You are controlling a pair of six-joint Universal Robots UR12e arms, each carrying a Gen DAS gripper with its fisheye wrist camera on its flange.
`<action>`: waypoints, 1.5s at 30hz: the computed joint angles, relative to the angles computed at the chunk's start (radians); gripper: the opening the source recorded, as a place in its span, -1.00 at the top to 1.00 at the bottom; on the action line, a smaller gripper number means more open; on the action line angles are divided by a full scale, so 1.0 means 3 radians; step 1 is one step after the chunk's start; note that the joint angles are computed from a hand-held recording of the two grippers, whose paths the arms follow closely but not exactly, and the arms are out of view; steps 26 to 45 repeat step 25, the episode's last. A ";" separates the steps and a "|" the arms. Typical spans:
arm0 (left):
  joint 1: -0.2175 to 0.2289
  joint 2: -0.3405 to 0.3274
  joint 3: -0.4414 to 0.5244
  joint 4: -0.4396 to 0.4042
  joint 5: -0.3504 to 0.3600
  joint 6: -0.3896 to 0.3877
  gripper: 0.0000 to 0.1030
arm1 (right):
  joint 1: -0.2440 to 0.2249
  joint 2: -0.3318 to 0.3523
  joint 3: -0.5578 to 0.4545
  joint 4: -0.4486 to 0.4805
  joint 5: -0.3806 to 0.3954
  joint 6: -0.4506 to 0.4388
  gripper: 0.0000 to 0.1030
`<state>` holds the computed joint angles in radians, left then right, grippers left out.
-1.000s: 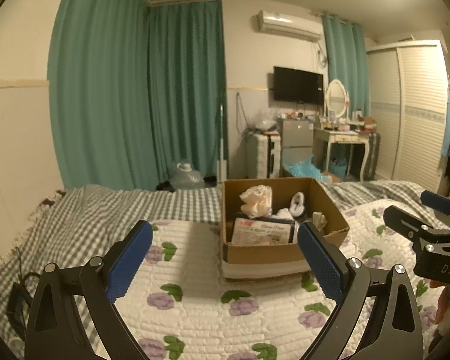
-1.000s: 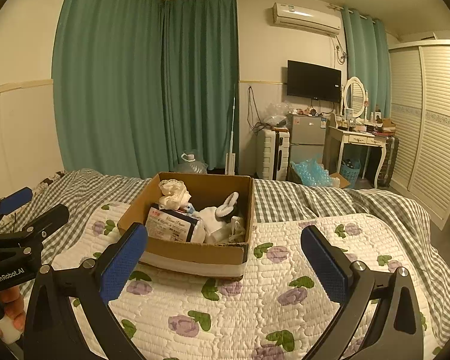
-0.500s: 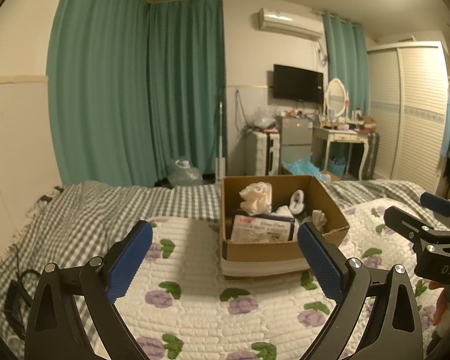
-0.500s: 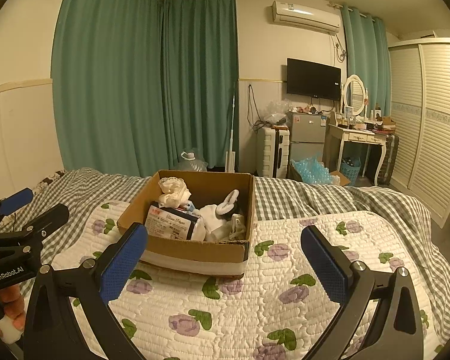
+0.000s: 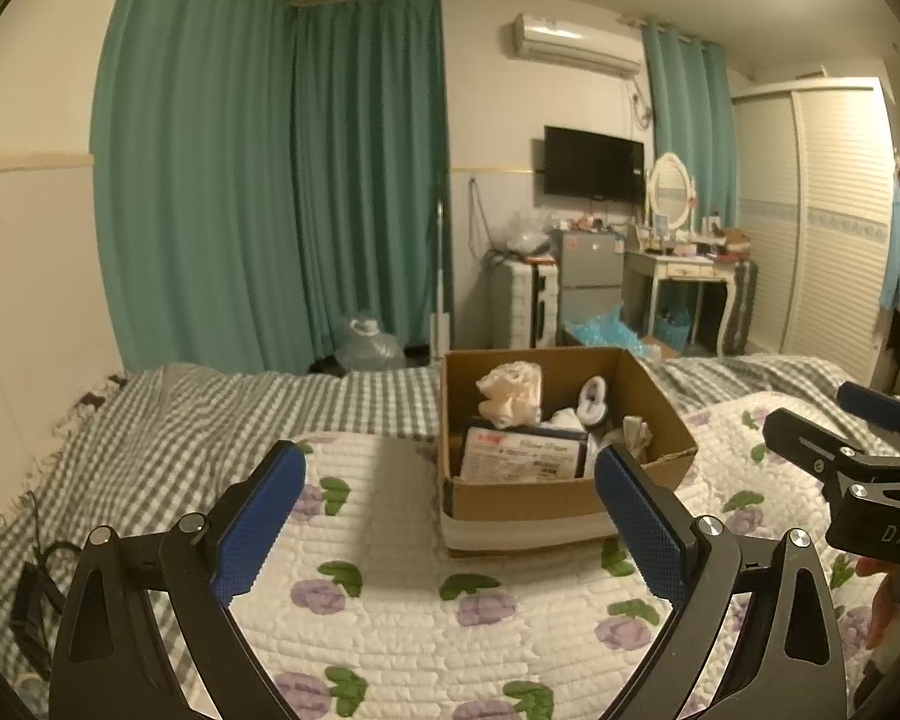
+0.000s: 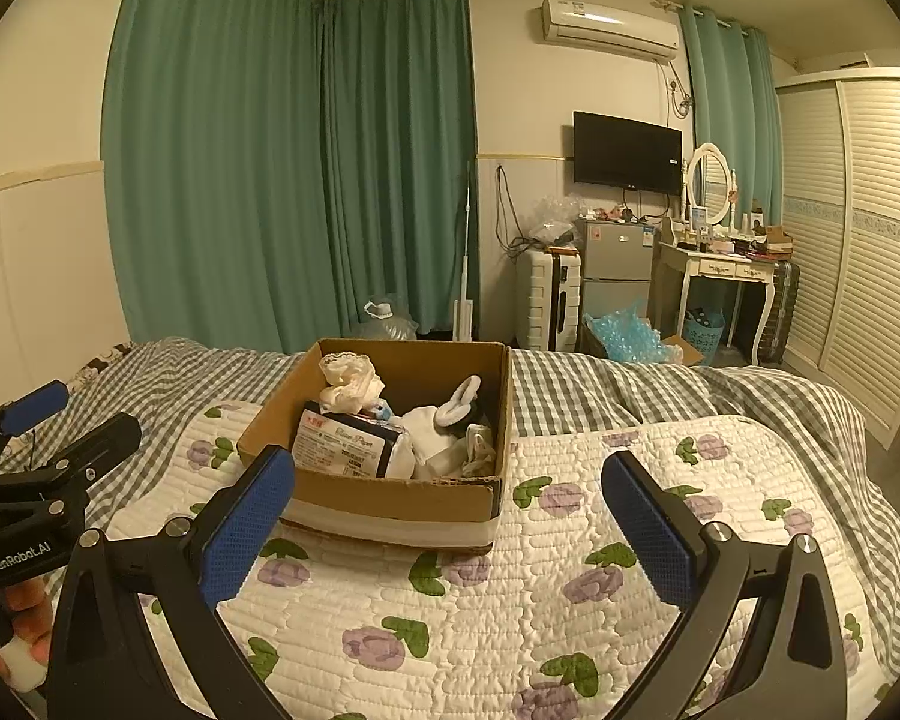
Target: Organize soft objects
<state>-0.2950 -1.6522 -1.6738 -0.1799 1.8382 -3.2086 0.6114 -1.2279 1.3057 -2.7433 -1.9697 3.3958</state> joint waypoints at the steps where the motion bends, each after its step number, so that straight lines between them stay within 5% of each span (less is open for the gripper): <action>1: 0.0001 0.0002 -0.0001 -0.0003 -0.0004 -0.0001 -0.92 | 0.0000 0.0000 0.0000 0.0000 0.0000 0.0000 -0.99; 45: 0.0004 0.0009 -0.0014 -0.0001 -0.0036 0.0052 -0.92 | -0.0006 -0.0012 0.0032 0.0003 0.0015 -0.0032 -0.99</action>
